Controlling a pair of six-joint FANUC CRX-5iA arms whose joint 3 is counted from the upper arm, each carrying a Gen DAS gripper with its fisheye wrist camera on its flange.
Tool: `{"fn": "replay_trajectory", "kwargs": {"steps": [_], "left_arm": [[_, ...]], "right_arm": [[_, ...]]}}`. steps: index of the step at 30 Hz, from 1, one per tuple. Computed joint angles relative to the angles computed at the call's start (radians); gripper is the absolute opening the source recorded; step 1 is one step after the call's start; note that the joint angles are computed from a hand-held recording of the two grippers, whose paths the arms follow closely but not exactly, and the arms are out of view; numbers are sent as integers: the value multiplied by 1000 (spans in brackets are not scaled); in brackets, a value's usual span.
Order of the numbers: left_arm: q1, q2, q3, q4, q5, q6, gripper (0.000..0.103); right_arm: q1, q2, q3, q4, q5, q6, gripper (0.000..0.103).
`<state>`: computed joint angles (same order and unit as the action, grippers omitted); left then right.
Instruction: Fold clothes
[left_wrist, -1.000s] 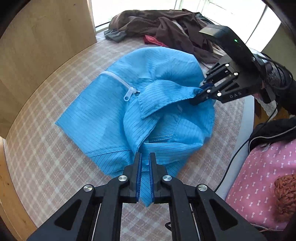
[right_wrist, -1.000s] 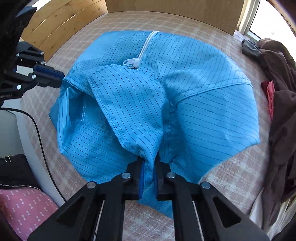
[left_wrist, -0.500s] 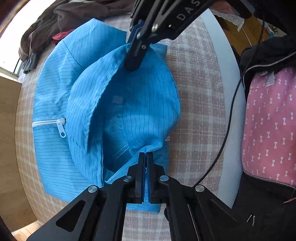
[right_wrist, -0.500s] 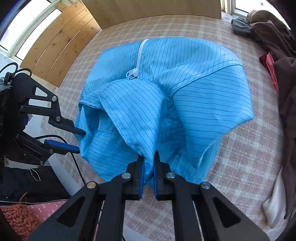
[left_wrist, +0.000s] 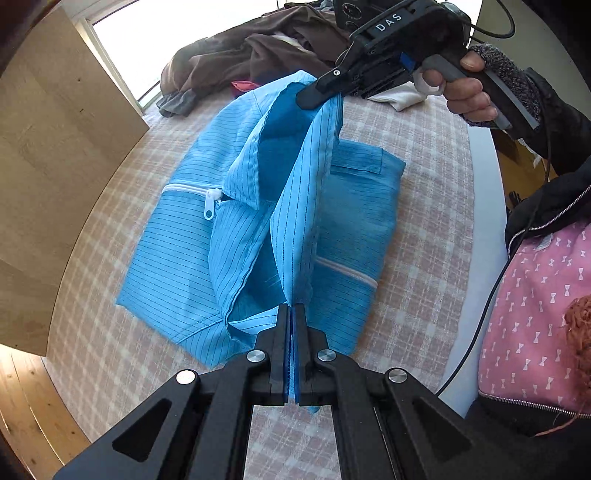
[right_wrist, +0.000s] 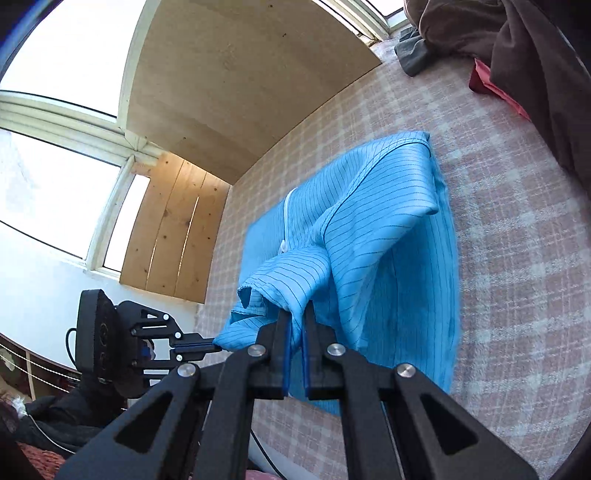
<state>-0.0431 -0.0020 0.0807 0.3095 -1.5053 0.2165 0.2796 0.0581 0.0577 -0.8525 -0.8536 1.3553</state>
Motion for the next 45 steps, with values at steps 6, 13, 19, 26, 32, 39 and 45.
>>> {"fn": "replay_trajectory", "kwargs": {"steps": [6, 13, 19, 26, 32, 39, 45], "left_arm": [[-18, -11, -50, -15, -60, -12, 2], [-2, 27, 45, 62, -196, -9, 8], [-58, 61, 94, 57, -102, -11, 11], [-187, 160, 197, -42, -48, -17, 23], [-268, 253, 312, -137, -58, 18, 5], [-285, 380, 540, -129, -194, 34, 4], [-306, 427, 620, -144, -262, 4, 4]], "right_arm": [[-26, -8, -35, -28, 6, 39, 9], [100, -74, -44, 285, -81, -174, 23], [271, -85, -43, 646, -88, -302, 30], [322, 7, -8, 794, -164, -272, 41], [299, 54, 37, 746, -166, -190, 37], [230, 88, 129, 528, -279, -14, 6], [278, 98, 140, 704, -338, -46, 6]]}}
